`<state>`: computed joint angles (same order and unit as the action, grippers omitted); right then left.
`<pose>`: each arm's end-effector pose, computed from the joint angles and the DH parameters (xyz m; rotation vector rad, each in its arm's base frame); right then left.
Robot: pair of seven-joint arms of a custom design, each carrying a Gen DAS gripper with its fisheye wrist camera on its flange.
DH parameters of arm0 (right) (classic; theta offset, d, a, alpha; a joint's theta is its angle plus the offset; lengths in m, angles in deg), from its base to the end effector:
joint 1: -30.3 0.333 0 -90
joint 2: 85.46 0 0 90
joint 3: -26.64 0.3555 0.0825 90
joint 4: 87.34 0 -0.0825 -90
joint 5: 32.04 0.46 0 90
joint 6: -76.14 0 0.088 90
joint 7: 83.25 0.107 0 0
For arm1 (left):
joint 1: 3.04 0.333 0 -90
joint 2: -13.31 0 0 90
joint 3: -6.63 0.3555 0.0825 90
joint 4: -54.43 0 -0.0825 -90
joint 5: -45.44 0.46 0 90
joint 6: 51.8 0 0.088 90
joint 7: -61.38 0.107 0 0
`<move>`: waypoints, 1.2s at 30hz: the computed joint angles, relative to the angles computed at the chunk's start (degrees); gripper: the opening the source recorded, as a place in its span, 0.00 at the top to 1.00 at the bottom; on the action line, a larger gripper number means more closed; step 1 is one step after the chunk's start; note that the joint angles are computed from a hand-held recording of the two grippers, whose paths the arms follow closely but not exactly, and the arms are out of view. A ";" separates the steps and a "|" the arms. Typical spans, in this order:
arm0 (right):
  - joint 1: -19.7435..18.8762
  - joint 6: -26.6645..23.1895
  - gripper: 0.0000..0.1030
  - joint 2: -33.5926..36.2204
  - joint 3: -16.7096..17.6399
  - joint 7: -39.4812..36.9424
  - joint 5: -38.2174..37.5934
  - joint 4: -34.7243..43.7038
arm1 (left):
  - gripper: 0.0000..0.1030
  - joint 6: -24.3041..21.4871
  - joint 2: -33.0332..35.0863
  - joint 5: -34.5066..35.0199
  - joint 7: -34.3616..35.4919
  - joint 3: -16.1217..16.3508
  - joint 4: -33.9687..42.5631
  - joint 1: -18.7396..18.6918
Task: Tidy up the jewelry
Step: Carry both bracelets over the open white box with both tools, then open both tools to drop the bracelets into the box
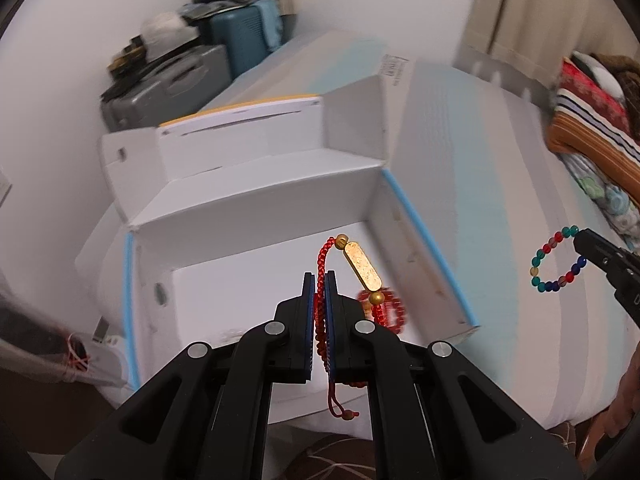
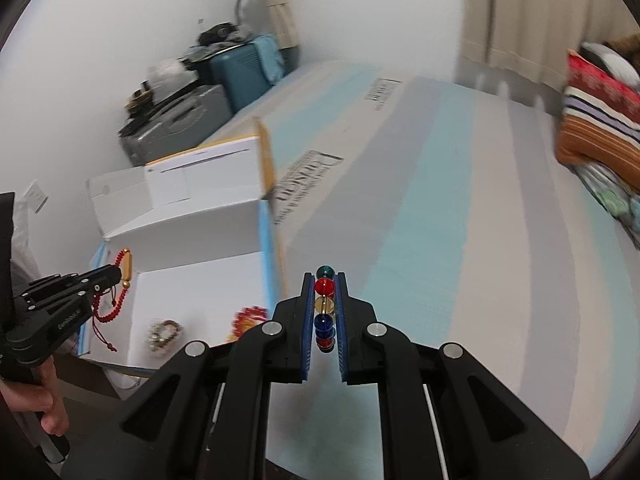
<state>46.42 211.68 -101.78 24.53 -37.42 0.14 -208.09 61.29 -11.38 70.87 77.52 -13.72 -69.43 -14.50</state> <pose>0.5583 0.1438 0.6182 -2.2144 1.0078 -0.2609 0.4370 -0.2683 0.6109 -2.2878 1.1856 -0.3645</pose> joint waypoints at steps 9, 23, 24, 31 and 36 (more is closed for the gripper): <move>3.70 -0.58 0.91 -0.73 2.66 -0.10 0.46 -1.40 | 0.96 -2.15 -8.64 -4.13 0.36 1.69 -7.51 0.63; 5.85 -0.56 0.91 3.43 6.67 6.65 -10.34 -1.79 | 0.96 2.69 -12.28 -12.66 2.38 4.07 -15.82 2.00; 5.94 -0.69 0.91 3.74 6.78 7.14 -10.93 -1.85 | 0.95 3.06 -12.12 -13.04 2.54 4.14 -16.18 2.08; 6.26 -0.34 0.91 5.57 7.17 8.98 -13.32 -2.01 | 0.95 5.09 -12.07 -14.68 3.31 4.44 -18.42 2.59; 6.40 -0.27 0.91 6.47 7.38 9.70 -14.27 -2.15 | 0.93 6.36 -12.03 -15.08 3.36 4.39 -19.44 2.88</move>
<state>52.82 211.41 -95.31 31.91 -27.72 -14.13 -210.24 67.65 -23.42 55.79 80.88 -9.32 -88.87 -11.63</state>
